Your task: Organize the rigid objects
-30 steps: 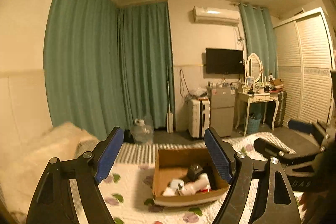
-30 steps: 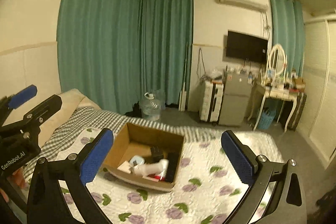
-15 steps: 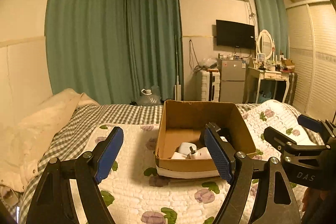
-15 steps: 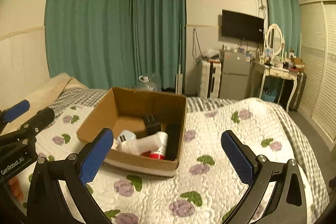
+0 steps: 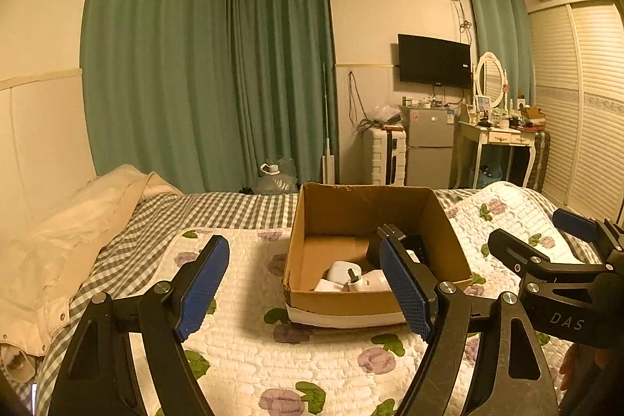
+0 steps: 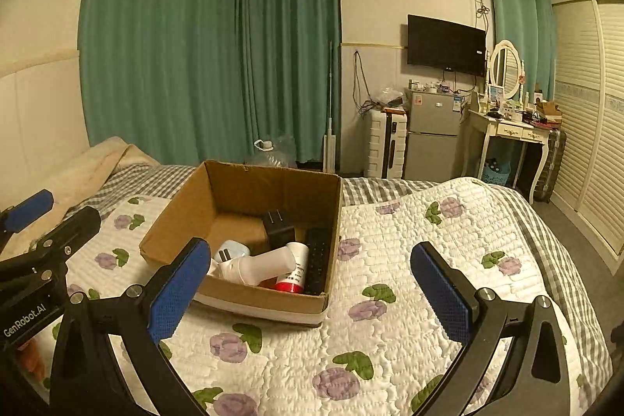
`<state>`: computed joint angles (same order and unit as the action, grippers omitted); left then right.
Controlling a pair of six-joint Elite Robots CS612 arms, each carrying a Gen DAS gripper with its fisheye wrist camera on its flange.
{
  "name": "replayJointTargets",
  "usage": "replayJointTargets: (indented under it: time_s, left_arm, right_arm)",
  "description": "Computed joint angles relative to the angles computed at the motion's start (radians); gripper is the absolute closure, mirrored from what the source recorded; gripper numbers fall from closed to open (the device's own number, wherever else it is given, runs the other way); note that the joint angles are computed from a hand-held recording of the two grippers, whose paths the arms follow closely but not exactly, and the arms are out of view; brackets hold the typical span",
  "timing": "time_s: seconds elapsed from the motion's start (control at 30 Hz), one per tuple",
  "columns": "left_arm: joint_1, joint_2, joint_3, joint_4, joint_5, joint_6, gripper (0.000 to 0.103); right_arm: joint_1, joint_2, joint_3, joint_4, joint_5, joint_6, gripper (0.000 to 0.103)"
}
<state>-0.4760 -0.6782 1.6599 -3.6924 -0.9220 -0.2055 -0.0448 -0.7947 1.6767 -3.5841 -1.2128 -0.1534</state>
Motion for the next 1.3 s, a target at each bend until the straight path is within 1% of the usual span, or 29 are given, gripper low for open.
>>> replayJointTargets:
  time_s: [0.47, 1.3]
  left_arm:
    - [0.000, -0.003, 0.004, 0.015, 0.002, -0.021, 0.021]
    - [0.000, -0.005, 0.006, 0.023, 0.000, -0.025, 0.021]
  right_arm:
    - [-0.002, -0.004, 0.003, 0.003, -0.004, -0.001, 0.000]
    - [-0.001, -0.004, 0.007, 0.006, -0.007, -0.005, 0.000]
